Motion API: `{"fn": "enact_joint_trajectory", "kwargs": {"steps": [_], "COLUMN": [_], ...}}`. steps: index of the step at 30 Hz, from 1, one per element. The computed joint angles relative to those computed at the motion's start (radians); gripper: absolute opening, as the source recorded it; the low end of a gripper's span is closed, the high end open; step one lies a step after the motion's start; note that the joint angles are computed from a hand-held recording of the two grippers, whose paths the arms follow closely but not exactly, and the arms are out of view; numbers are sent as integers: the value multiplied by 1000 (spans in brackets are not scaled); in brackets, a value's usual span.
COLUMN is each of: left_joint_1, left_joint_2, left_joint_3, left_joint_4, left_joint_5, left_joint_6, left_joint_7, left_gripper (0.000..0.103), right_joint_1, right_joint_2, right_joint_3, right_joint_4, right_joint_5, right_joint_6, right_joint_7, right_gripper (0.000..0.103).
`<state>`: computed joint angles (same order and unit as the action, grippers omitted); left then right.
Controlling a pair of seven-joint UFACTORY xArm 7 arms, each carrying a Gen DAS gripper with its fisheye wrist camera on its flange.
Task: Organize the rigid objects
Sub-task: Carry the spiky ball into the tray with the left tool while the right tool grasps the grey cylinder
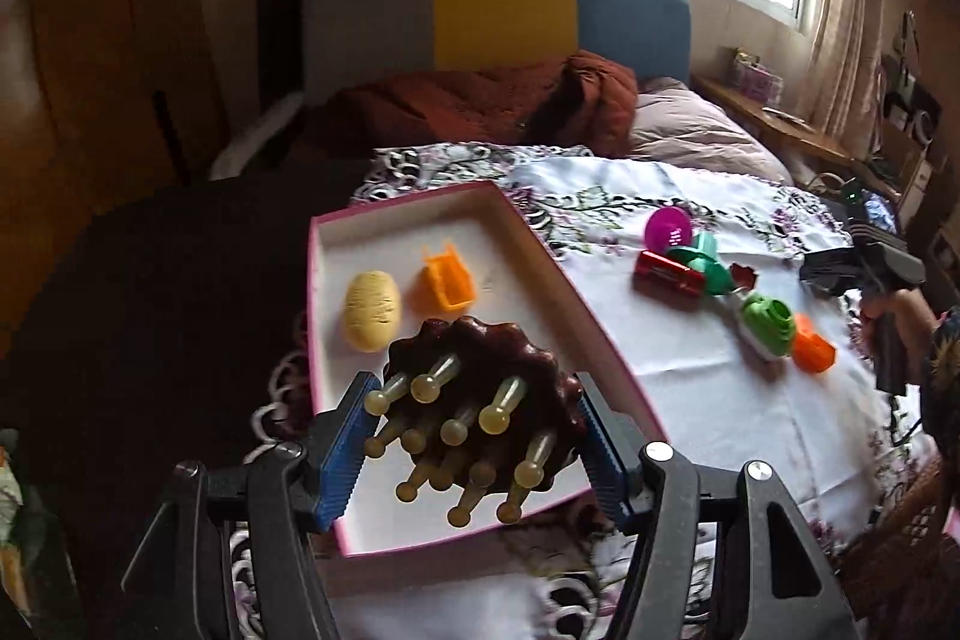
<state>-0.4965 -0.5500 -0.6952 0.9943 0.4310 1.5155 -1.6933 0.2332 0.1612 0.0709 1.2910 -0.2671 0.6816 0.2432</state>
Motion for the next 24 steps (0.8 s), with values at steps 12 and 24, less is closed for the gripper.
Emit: {"fn": "enact_joint_trajectory", "kwargs": {"steps": [12, 24], "left_joint_1": [-11, -22], "left_joint_2": [-4, -10], "left_joint_3": [-11, 3], "left_joint_4": [11, -11], "left_joint_5": [-13, -32], "left_joint_6": [96, 83], "left_joint_7": [-4, -6], "left_gripper": [64, 64], "right_joint_1": [7, 7], "right_joint_2": [-7, -3], "right_joint_3": [-2, -2], "right_joint_4": [-13, -8], "right_joint_5": [-51, -51], "right_joint_6": [-13, -12], "right_joint_7": [9, 7], "right_gripper": [67, 67]}}
